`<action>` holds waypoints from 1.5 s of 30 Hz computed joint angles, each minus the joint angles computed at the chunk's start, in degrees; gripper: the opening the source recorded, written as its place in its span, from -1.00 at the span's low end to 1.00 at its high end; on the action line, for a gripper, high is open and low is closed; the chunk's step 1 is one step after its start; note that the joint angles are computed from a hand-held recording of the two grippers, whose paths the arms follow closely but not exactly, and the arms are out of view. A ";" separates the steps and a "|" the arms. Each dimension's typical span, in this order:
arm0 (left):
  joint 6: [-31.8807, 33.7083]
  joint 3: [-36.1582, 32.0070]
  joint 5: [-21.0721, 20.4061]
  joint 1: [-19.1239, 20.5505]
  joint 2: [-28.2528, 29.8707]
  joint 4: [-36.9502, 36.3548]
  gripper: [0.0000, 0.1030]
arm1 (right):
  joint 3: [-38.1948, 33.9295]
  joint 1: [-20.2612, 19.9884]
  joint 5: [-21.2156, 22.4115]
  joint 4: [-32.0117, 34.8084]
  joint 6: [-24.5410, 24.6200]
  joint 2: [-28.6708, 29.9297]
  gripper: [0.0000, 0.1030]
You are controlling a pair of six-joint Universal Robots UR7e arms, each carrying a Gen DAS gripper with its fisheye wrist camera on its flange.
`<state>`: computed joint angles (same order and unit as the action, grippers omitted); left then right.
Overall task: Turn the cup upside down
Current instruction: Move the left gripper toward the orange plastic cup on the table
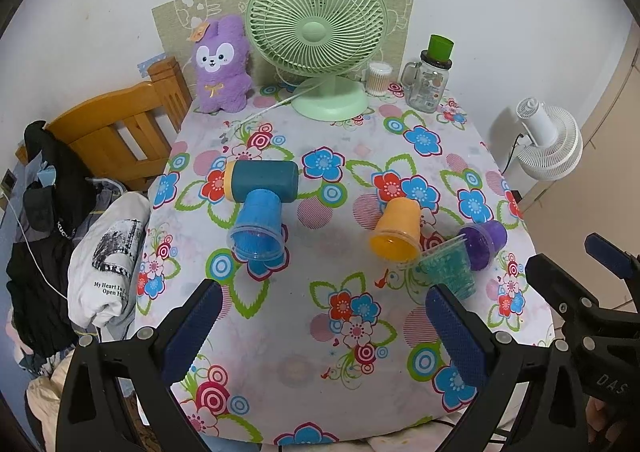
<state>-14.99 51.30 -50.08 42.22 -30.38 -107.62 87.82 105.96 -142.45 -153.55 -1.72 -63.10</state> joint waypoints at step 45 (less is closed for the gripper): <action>1.90 -28.76 -2.97 3.00 17.82 17.31 0.99 | -10.96 -6.95 2.55 14.80 4.37 3.87 1.00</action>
<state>-13.09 22.54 -53.04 45.23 -12.55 -90.31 76.87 99.00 -139.89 -138.76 2.65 -59.23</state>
